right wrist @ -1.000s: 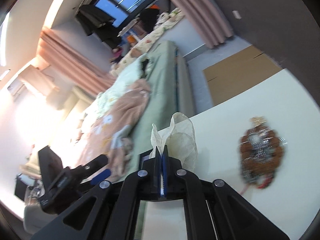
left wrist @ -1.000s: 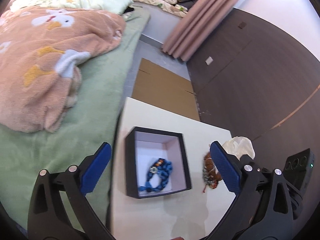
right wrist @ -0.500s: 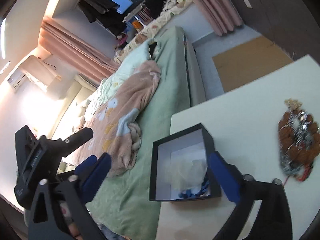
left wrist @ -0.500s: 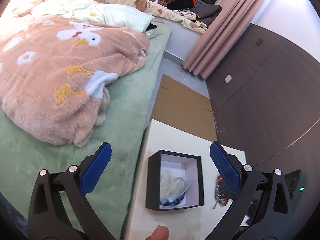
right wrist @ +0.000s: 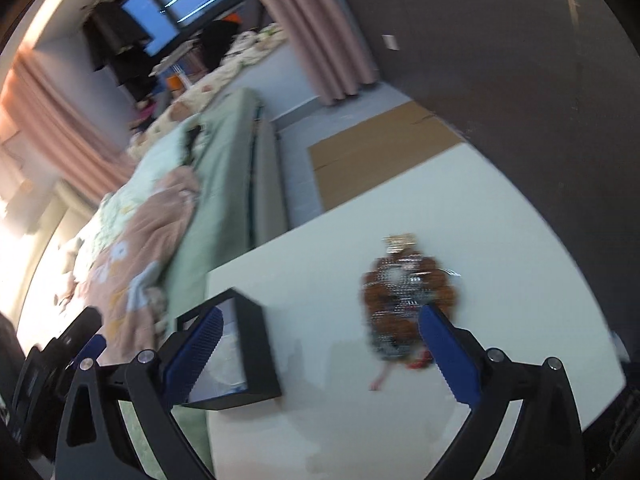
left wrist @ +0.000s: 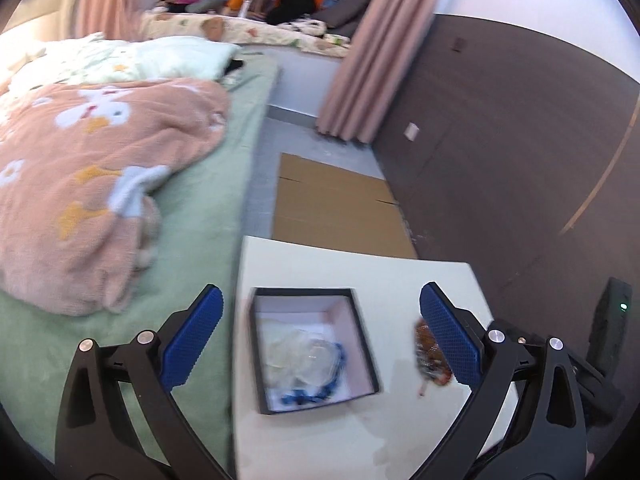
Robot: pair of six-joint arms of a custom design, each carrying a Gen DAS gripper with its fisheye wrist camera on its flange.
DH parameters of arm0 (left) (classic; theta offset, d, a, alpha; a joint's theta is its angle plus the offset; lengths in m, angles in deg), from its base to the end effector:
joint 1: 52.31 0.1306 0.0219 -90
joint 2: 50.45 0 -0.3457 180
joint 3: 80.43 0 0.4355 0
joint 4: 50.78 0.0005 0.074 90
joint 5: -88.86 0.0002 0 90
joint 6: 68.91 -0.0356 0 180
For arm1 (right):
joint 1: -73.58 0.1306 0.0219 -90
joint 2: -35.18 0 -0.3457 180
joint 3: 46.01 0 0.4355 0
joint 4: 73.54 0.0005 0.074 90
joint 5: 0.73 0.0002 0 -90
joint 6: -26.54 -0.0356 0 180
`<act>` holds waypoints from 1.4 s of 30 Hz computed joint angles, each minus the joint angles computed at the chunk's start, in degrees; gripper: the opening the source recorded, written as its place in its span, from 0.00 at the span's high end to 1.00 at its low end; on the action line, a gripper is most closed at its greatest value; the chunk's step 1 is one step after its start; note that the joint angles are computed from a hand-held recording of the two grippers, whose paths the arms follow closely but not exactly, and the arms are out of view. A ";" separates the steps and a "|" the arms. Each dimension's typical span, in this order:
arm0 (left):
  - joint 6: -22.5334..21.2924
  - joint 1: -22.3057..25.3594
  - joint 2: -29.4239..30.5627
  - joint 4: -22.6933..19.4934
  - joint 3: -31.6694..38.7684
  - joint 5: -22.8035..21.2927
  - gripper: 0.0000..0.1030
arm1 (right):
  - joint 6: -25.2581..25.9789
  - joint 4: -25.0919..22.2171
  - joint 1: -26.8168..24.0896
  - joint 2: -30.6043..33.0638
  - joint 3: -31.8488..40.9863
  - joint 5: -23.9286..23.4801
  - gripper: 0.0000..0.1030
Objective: Organize jewelry
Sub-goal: 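Lower the white mesh pouch into the black box and open the right gripper, then move the right gripper to the pile and grasp the brown bead bracelet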
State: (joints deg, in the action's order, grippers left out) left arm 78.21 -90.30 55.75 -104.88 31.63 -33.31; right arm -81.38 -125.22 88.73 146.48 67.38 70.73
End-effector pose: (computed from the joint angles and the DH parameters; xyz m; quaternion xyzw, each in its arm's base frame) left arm 0.5006 -0.3676 0.4292 -0.2466 0.8689 -0.0780 0.4221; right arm 0.6269 0.1809 0.3864 -0.0332 0.9273 0.2419 0.2837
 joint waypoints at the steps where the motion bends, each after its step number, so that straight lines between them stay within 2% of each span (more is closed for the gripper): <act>1: -0.36 -0.19 0.55 0.04 0.66 -0.03 0.05 | -0.96 0.84 -0.78 -0.25 -0.57 -0.14 0.07; 3: -1.65 -0.60 2.32 -0.10 2.80 0.22 0.05 | -1.75 2.56 -2.13 -0.82 -1.82 -0.14 0.07; 7: -1.93 -0.48 4.72 0.46 5.37 3.27 0.05 | -3.11 0.57 -4.01 0.36 -0.84 0.18 0.07; 9: -2.99 -0.42 6.34 0.84 7.09 5.35 0.05 | -4.04 0.20 -5.39 0.92 -0.58 -1.16 0.07; 12: -4.72 -0.69 8.47 2.07 9.25 7.07 0.05 | -2.40 -0.21 -6.28 1.58 0.36 -2.09 0.07; 14: -5.65 -0.79 10.34 2.10 11.34 8.25 0.05 | -2.33 -0.50 -6.91 2.32 1.13 -4.60 0.07; 17: -5.84 -0.58 12.66 1.70 13.92 10.23 0.16 | -1.48 -4.03 -7.41 4.87 4.01 -6.08 0.07; 18: -5.78 -0.45 13.26 1.65 14.49 10.97 0.21 | -1.06 -5.08 -7.45 5.86 4.95 -6.31 0.11; 19: -5.70 -0.35 14.34 0.91 15.76 11.50 0.26 | -0.94 -6.40 -7.37 6.84 5.96 -6.48 0.24; 21: -5.72 -0.16 15.90 -0.32 17.68 12.09 0.32 | -1.44 -10.71 -7.50 10.09 9.21 -8.66 0.41; 22: -5.70 -0.07 16.46 -0.74 18.43 12.33 0.36 | -1.70 -12.15 -7.52 11.37 10.32 -9.99 0.47; 24: -5.85 0.12 17.85 -1.64 20.20 12.78 0.39 | -2.06 -13.92 -7.23 13.18 11.89 -10.93 0.52; 30: -6.29 0.85 21.27 -3.38 24.44 14.57 0.50 | -3.73 -16.19 -6.69 16.62 15.22 -11.78 0.57; 38: -6.76 1.22 23.88 -4.50 27.81 15.83 0.52 | -5.06 -19.50 -5.46 19.85 18.40 -11.83 0.61; 41: -6.98 1.11 24.26 -4.77 28.40 15.74 0.52 | -5.48 -19.61 -4.78 20.15 18.72 -10.29 0.69; 42: -7.06 1.05 24.31 -4.86 28.47 15.68 0.52 | -6.08 -19.00 -4.77 19.69 18.09 -9.94 0.76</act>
